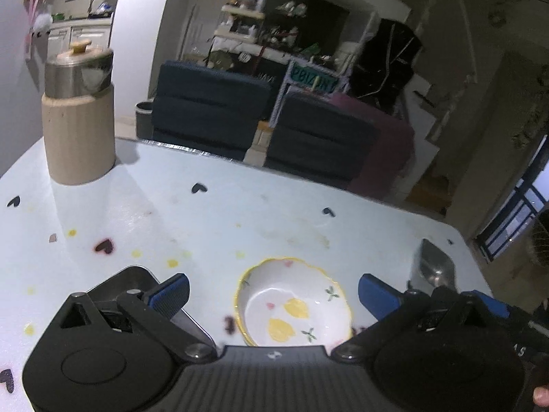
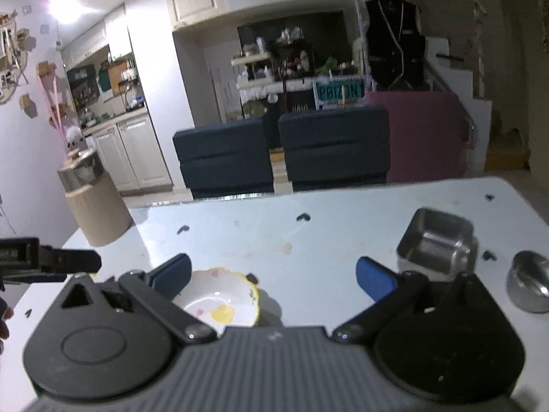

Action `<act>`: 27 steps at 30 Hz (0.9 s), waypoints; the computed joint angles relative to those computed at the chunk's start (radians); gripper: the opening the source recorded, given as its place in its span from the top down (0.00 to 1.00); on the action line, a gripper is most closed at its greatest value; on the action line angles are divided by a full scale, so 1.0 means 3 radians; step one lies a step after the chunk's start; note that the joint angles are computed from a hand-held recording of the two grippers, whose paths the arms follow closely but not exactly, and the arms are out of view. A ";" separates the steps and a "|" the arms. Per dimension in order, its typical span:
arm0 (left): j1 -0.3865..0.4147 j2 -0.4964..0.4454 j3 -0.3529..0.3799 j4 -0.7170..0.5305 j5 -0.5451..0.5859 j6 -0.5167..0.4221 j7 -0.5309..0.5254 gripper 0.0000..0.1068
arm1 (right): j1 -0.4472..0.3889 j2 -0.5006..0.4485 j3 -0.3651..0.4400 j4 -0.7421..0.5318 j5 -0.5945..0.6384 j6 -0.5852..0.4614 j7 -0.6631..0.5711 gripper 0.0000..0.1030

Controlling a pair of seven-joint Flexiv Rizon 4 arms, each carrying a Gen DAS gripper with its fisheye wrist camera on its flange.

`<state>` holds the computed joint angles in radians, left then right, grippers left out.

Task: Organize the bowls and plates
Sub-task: 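Move both tools to the rim of the yellow-rimmed lemon-print bowl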

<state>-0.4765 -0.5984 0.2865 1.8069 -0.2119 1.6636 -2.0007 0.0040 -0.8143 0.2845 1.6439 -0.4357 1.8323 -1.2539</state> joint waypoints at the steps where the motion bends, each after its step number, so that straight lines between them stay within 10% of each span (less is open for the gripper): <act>1: 0.0024 -0.0028 -0.0010 -0.0039 -0.0006 -0.0056 0.0015 0.04 | 0.0005 -0.0040 0.0032 -0.0067 -0.0022 -0.0105 0.0018 0.00; 14: 0.0015 -0.0386 0.0312 -0.0609 0.0560 -0.0763 -0.0205 0.04 | 0.0066 -0.0405 0.0245 -0.0615 0.0277 -0.0619 -0.0271 0.00; 21: 0.0170 -0.0454 0.0177 -0.0756 0.0836 -0.0902 -0.0272 0.04 | 0.0242 -0.0453 0.0073 -0.0821 0.0491 -0.0882 -0.0416 0.00; 27: 0.0437 -0.0450 -0.0156 -0.0762 0.0842 -0.0929 -0.0228 0.04 | -0.0007 -0.0639 0.0631 -0.1181 0.0643 -0.1577 -0.0900 0.03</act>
